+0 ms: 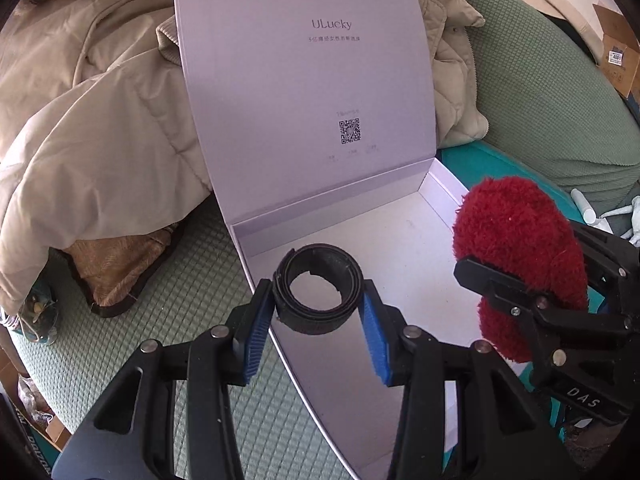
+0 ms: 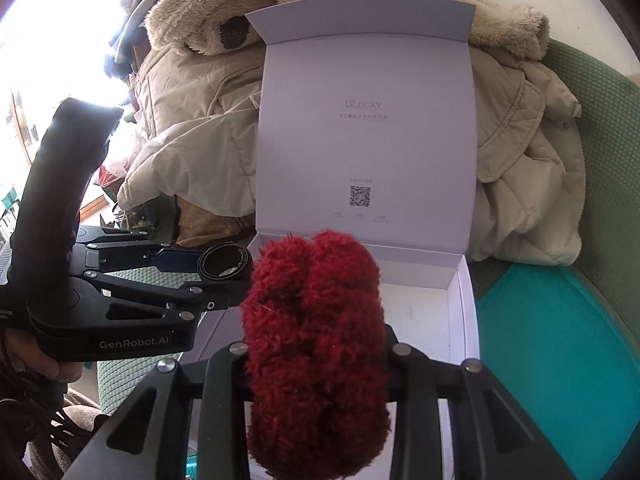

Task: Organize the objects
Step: 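Lower both items into the white box and open both tools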

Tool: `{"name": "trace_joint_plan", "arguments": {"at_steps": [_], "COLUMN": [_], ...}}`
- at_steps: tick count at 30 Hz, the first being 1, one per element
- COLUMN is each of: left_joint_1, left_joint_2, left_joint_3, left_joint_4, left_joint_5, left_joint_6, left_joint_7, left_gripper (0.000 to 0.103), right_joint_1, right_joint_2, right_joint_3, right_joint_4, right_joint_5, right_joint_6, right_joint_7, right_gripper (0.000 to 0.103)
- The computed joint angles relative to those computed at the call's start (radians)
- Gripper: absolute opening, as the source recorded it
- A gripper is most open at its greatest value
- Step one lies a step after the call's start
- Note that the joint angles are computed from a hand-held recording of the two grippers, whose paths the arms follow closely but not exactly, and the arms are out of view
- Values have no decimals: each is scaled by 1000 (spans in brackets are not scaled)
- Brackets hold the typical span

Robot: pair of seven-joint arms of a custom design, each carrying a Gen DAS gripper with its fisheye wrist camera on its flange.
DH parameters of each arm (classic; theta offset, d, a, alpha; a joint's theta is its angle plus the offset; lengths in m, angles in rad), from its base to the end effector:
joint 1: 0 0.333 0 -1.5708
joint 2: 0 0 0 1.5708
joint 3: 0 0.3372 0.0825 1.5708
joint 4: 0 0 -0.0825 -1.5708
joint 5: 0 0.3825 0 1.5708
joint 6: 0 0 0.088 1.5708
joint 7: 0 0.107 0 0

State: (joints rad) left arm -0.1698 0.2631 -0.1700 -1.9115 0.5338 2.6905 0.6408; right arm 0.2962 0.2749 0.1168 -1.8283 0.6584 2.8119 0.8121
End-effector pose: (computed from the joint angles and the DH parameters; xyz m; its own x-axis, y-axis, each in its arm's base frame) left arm 0.6153 -0.2262 0.4375 0.1536 -0.9828 0.1029 -0.8126 -0.1849 -0.5528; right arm 0.6316 0.2360 0.4795 0.5947 -0.7997 -0.0824 -0.5934 -0.3675 -0.7162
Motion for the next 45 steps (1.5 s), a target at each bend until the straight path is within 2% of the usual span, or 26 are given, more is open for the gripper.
{"name": "trace_joint_plan", "arguments": {"at_steps": [4, 8, 12, 17, 36, 45], "left_joint_1": [4, 7, -9, 5, -22, -42], "left_joint_2": [58, 107, 158, 213, 366, 393], "left_joint_3": [6, 8, 24, 11, 20, 26], "left_joint_4": [74, 140, 212, 267, 441, 491], "left_joint_5": [2, -6, 15, -33, -77, -86], "left_joint_6": [-24, -45, -96, -112, -170, -197], "left_joint_7": [28, 61, 77, 116, 152, 139], "left_gripper": [41, 41, 41, 41, 41, 55], "right_joint_1": [7, -1, 6, 23, 76, 89], "right_joint_2": [52, 93, 127, 170, 242, 213], "right_joint_3": [-26, -26, -38, -60, -127, -146], "right_joint_4": [62, 115, 160, 212, 281, 237], "right_joint_5": [-53, -73, -113, -175, -380, -438], "right_joint_6": [-27, -36, -59, -91, -149, -126], "right_joint_7": [57, 73, 102, 165, 332, 378], "right_gripper": [32, 32, 32, 32, 33, 48]}}
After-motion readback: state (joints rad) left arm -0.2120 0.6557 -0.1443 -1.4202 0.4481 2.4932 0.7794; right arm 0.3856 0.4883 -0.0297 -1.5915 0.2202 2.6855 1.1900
